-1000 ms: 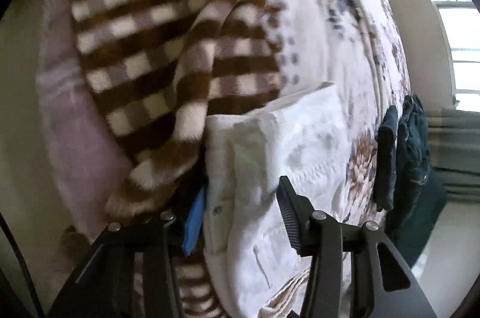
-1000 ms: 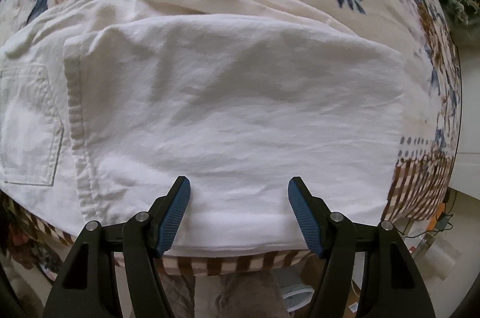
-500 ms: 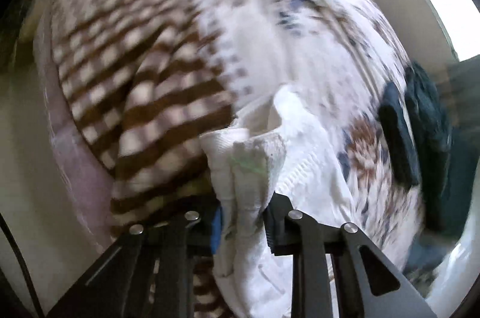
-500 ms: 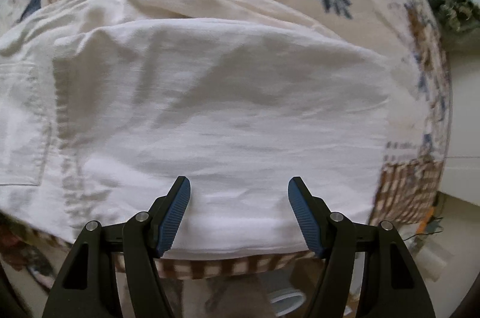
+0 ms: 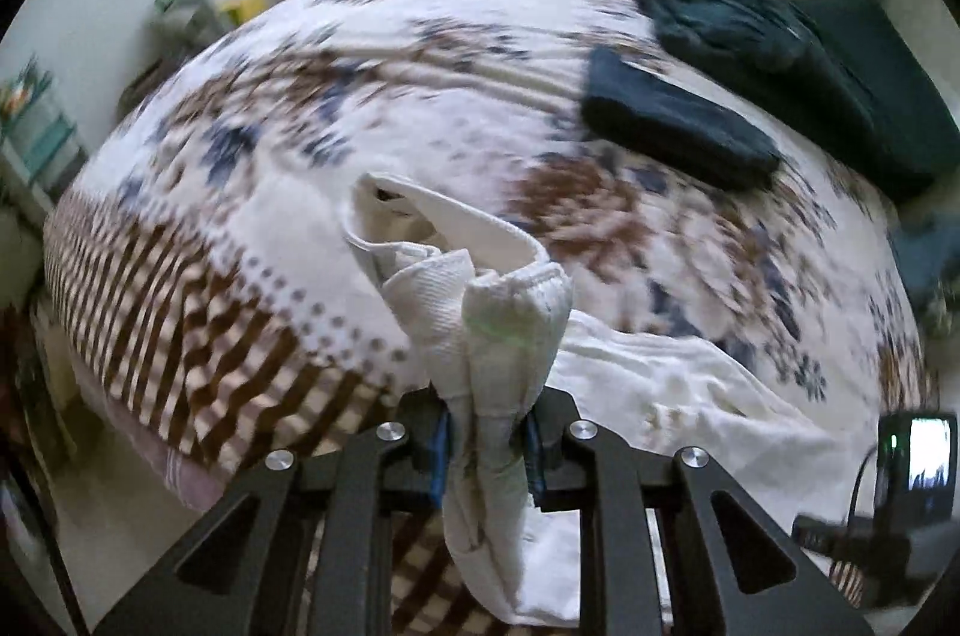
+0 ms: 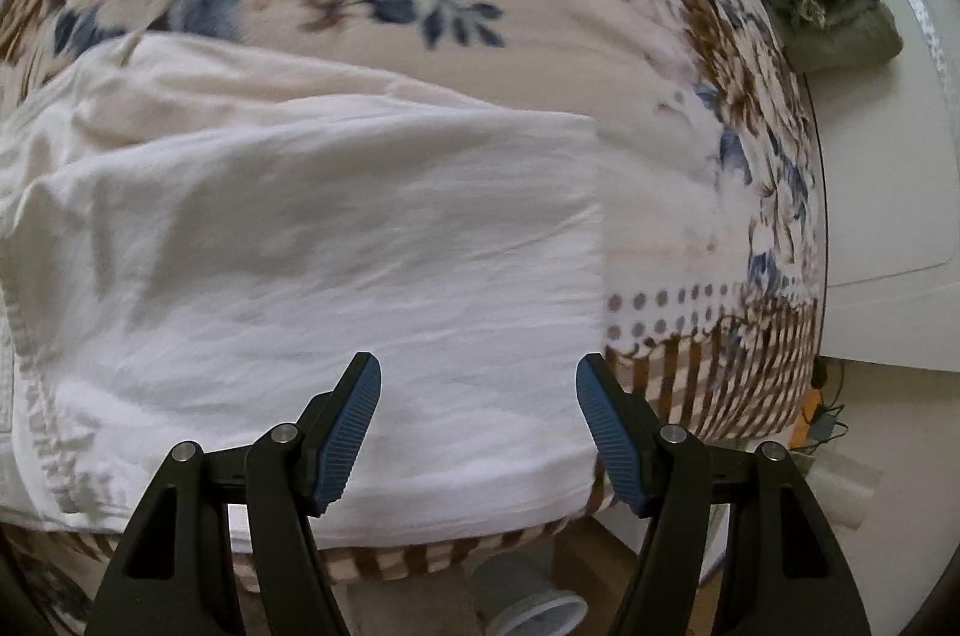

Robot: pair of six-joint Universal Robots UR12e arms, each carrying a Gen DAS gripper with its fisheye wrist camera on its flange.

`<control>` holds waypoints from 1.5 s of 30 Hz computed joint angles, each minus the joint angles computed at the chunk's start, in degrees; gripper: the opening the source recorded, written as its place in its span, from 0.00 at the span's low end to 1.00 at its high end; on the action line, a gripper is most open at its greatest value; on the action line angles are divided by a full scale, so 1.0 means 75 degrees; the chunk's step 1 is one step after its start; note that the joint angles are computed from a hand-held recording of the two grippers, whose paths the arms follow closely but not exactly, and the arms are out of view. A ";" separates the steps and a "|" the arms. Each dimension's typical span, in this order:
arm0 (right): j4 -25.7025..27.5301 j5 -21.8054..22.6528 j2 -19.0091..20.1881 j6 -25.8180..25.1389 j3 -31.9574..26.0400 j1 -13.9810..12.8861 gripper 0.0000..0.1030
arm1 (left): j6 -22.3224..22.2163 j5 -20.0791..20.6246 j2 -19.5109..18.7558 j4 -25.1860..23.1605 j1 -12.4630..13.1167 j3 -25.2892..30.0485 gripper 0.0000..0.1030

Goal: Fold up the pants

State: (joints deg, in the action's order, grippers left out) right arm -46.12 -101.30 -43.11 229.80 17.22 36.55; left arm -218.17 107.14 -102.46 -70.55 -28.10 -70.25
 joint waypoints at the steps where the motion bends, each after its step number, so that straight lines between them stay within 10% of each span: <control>1: -0.0391 0.0029 -0.0325 -0.0050 0.0607 -0.0043 0.68 | 0.0194 0.0092 -0.0099 -0.0008 -0.0118 0.0171 0.16; 11: -0.2443 0.0454 -0.2511 -0.0003 0.4221 -0.0606 0.68 | 0.1506 0.0691 -0.1522 -0.0769 -0.1364 0.2396 0.15; 25: -0.3157 0.0637 -0.4625 0.0382 0.7361 -0.1921 0.68 | 0.2934 0.0372 -0.3979 -0.3100 -0.2349 0.5492 0.15; 29: -0.3430 0.1079 -0.4830 0.0335 0.7704 -0.2101 0.68 | 0.2932 0.0005 -0.4438 -0.4023 -0.2398 0.6333 0.35; 31: -0.3806 0.1537 -0.4995 0.0302 0.7944 -0.2201 0.73 | 0.2822 -0.0735 -0.4445 -0.4162 -0.2294 0.6511 0.43; 35: -0.5136 0.2627 -0.5367 0.0160 0.8450 -0.2384 0.73 | 0.2403 -0.1743 -0.3956 -0.3375 -0.2082 0.5962 0.99; 38: -0.6478 0.3632 -0.5525 0.0170 0.8742 -0.2483 0.73 | 0.1698 -0.2392 -0.3556 -0.3026 -0.1795 0.5519 0.99; 45: -0.8485 0.5534 -0.5028 0.0653 0.8829 -0.2482 0.73 | -0.0435 -0.1156 -0.2405 -0.3355 -0.1039 0.3776 0.99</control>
State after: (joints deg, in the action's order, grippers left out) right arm -109.76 -59.79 -80.82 234.69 83.44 17.93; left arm -221.43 98.47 -120.49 -95.71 -35.89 -41.93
